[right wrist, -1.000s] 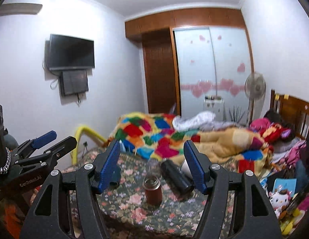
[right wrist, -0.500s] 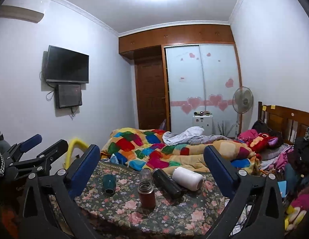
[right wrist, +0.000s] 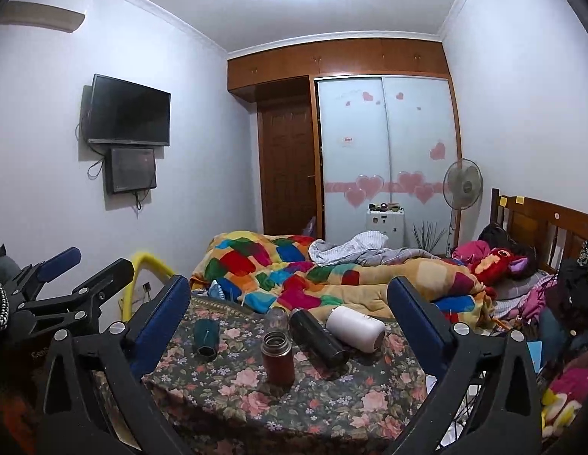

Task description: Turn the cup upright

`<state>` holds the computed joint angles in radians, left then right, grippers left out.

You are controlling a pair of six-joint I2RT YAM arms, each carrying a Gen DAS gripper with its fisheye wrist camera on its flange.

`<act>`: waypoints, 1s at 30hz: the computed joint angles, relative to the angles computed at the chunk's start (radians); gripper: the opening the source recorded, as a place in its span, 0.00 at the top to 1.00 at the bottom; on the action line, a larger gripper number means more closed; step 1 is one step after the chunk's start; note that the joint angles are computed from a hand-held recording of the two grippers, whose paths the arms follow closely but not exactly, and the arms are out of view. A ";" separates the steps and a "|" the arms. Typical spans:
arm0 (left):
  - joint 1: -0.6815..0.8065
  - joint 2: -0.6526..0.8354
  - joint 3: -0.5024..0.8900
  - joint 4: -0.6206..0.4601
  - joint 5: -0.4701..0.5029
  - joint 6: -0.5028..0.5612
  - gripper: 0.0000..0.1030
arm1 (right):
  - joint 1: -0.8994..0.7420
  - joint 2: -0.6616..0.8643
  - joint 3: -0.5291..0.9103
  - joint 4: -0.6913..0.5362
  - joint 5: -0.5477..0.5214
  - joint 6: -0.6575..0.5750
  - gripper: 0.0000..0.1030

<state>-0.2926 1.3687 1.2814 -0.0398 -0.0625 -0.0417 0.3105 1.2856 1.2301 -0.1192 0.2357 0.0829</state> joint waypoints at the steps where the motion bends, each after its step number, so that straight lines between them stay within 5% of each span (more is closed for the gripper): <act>1: -0.001 -0.002 0.000 -0.001 -0.002 0.001 0.00 | 0.001 0.003 0.001 0.001 0.002 0.000 0.00; 30: -0.006 0.024 -0.011 0.016 0.005 -0.007 0.00 | -0.012 0.014 0.020 -0.037 -0.008 0.005 0.00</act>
<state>-0.2982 1.3926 1.2703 -0.0243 -0.0572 -0.0488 0.2985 1.2996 1.2504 -0.1560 0.2281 0.0879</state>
